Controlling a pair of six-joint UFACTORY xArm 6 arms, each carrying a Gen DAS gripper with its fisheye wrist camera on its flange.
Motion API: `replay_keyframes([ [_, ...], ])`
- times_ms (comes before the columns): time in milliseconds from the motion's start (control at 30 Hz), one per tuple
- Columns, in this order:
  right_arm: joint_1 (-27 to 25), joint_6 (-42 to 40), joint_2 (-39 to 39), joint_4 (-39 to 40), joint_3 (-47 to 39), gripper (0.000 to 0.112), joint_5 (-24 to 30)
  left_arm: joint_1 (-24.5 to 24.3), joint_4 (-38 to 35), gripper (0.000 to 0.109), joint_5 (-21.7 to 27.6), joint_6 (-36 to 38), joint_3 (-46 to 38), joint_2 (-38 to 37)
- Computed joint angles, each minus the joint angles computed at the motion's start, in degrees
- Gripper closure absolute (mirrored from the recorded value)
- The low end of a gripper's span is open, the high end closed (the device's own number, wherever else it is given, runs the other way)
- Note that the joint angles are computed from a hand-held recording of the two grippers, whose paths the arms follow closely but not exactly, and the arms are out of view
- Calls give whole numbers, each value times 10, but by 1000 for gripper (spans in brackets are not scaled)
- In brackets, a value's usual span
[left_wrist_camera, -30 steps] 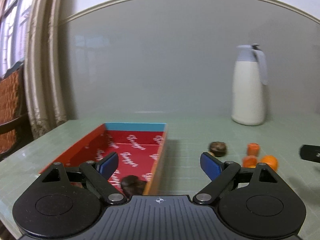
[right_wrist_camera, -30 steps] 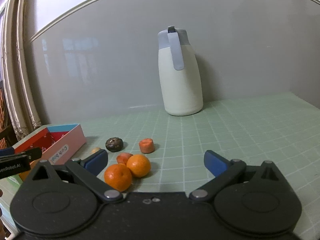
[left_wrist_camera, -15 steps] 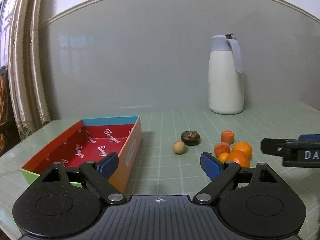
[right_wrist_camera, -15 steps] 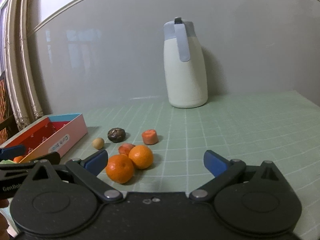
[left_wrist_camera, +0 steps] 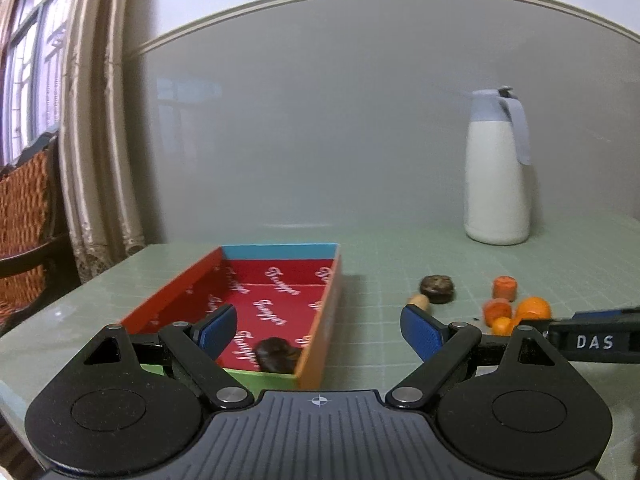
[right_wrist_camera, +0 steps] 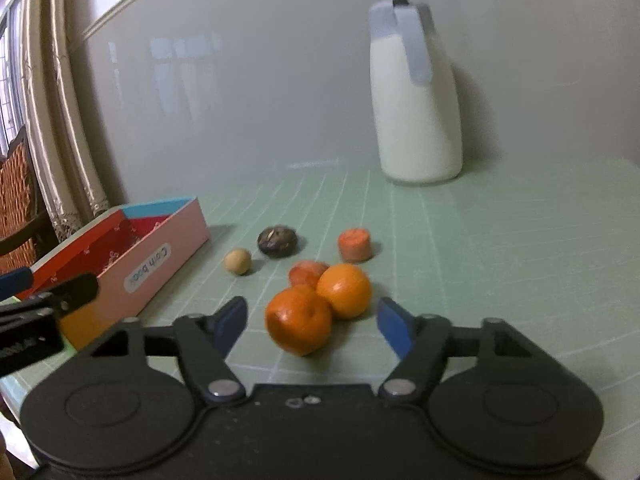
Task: Organize fruits
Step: 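Withdraw the left tool from the box and move the right tool toward a mandarin, then close the right tool on a mandarin orange and lift it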
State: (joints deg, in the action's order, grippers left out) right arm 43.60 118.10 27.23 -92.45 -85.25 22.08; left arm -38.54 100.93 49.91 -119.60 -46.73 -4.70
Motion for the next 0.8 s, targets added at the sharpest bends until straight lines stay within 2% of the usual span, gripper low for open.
replay_keyframes([
  [67, 0, -15, 11, 18, -13, 45, -4, 4, -2, 20, 5, -3, 9, -10],
  [200, 2, -47, 28, 52, -31, 56, -11, 15, -8, 20, 9, -12, 26, -28],
  [400, 2, -52, 40, 67, -45, 59, -10, 22, -16, 20, 19, -19, 46, -48],
  [533, 3, -70, 51, 88, -58, 69, -10, 25, -21, 19, 23, -18, 55, -55],
  [600, 4, -93, 60, 115, -67, 69, -7, 26, -24, 18, 27, -18, 59, -60],
  [800, 8, -94, 69, 119, -79, 70, -2, 29, -32, 16, 39, -16, 75, -73],
])
